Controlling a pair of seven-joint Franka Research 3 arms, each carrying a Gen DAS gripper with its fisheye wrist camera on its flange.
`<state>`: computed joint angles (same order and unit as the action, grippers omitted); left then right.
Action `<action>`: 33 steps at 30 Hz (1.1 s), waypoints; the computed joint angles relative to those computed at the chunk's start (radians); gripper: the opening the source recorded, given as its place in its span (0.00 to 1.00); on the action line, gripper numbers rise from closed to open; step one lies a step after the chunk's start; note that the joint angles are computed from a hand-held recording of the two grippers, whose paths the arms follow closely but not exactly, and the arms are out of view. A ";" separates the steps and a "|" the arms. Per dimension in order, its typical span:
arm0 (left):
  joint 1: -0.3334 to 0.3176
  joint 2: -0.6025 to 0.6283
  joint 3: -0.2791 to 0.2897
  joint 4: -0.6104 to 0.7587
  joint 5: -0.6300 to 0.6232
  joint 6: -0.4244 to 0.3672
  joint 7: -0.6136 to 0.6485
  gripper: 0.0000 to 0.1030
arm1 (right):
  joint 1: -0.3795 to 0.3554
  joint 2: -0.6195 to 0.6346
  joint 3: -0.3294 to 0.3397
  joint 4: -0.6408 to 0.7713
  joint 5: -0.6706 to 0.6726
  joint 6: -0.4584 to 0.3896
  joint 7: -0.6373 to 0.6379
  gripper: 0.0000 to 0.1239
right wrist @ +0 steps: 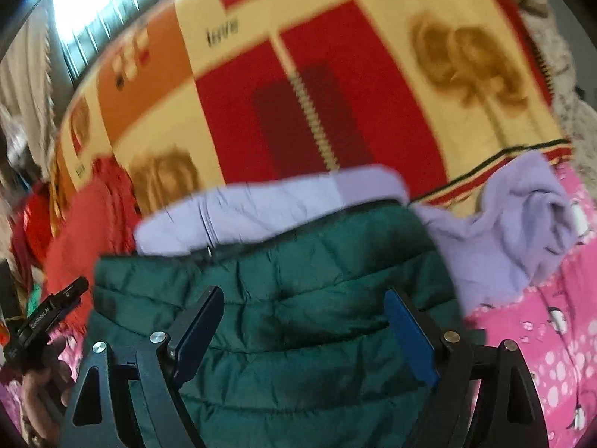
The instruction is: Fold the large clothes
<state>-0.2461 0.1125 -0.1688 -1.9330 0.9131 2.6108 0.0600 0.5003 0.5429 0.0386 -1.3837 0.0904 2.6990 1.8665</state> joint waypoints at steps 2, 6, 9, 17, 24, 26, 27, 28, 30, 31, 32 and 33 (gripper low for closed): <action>0.001 0.038 -0.008 0.029 -0.063 -0.033 0.073 0.87 | 0.002 0.064 -0.002 0.098 -0.020 -0.103 -0.026 0.69; -0.008 0.108 0.000 0.076 -0.152 -0.046 0.153 0.88 | 0.016 0.148 -0.021 0.191 -0.077 -0.213 -0.069 0.72; -0.047 0.169 0.014 0.151 -0.131 -0.120 0.181 0.94 | 0.011 0.157 -0.029 0.182 -0.084 -0.194 -0.076 0.75; -0.079 0.216 0.040 0.200 -0.140 -0.122 0.221 0.98 | -0.006 0.148 -0.039 0.130 -0.064 -0.155 -0.044 0.77; -0.078 0.201 0.045 0.175 -0.140 -0.096 0.206 0.98 | 0.014 0.131 -0.046 0.129 -0.106 -0.194 -0.031 0.81; -0.079 0.202 0.046 0.172 -0.135 -0.087 0.201 0.98 | 0.014 0.124 -0.042 0.129 -0.110 -0.217 -0.040 0.82; -0.079 0.199 0.047 0.166 -0.134 -0.082 0.198 0.98 | 0.018 0.119 -0.045 0.130 -0.118 -0.234 -0.038 0.81; -0.078 0.196 0.047 0.160 -0.132 -0.078 0.195 0.99 | 0.026 0.117 -0.052 0.138 -0.131 -0.249 -0.030 0.81; -0.074 0.194 0.047 0.156 -0.135 -0.075 0.200 0.99 | 0.064 0.089 -0.084 0.126 -0.188 -0.255 0.021 0.81; -0.073 0.191 0.048 0.151 -0.134 -0.072 0.199 0.99 | 0.076 0.066 -0.087 0.098 -0.210 -0.225 0.037 0.81; -0.070 0.184 0.048 0.141 -0.133 -0.067 0.198 0.99 | 0.079 0.036 -0.076 0.057 -0.219 -0.177 0.034 0.81; -0.072 0.186 0.047 0.143 -0.132 -0.069 0.195 0.99 | 0.077 0.009 -0.058 0.020 -0.218 -0.133 0.020 0.81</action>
